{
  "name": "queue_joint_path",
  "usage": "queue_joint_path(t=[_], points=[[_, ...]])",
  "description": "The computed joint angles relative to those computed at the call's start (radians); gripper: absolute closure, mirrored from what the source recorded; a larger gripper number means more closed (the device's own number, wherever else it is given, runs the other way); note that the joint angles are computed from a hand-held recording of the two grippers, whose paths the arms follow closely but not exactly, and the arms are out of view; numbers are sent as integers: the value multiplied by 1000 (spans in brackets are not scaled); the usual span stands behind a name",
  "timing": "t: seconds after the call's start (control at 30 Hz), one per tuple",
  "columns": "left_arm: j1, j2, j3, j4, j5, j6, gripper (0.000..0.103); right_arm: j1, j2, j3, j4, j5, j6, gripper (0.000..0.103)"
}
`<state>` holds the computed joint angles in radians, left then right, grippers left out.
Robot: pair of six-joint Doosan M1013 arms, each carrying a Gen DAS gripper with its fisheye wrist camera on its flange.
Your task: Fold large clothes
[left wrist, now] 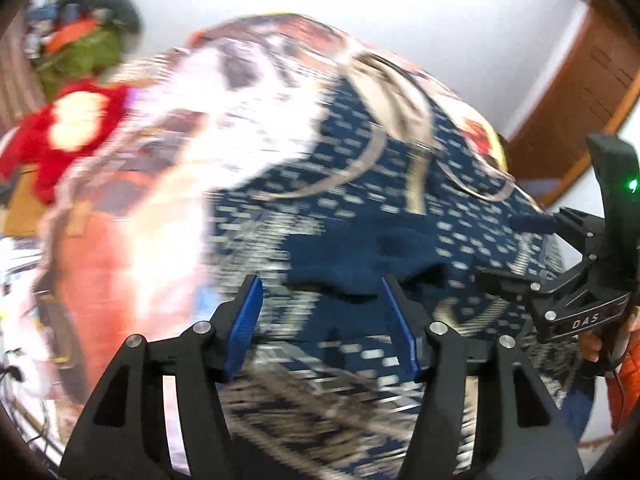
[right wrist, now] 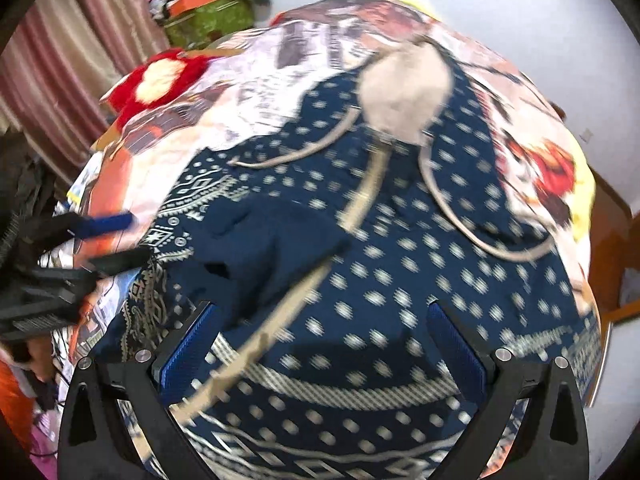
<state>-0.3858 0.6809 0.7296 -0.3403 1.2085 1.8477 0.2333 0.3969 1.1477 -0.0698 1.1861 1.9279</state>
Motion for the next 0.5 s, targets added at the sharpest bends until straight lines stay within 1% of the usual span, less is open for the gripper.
queue_joint_path(t=[0.1,0.17,0.23,0.33,0.43,0.5], points=[[20,-3,13,87,-30,-26,43,25,50,-56,-9,22,-38,0],[32,7,15,124,-22,-48,43,41,90,-101,-17,51,-66,0],[49,22,15,137,14,-68,43,56,128,-143,-31,83,-91,0],[63,44,20,125,66,-76,43,72,183,-203,-33,128,-142,2],[58,62,34,109,98,-76,43,88,238,-261,-48,175,-171,10],[55,74,36,89,118,-64,43,94,259,-279,-62,187,-175,18]])
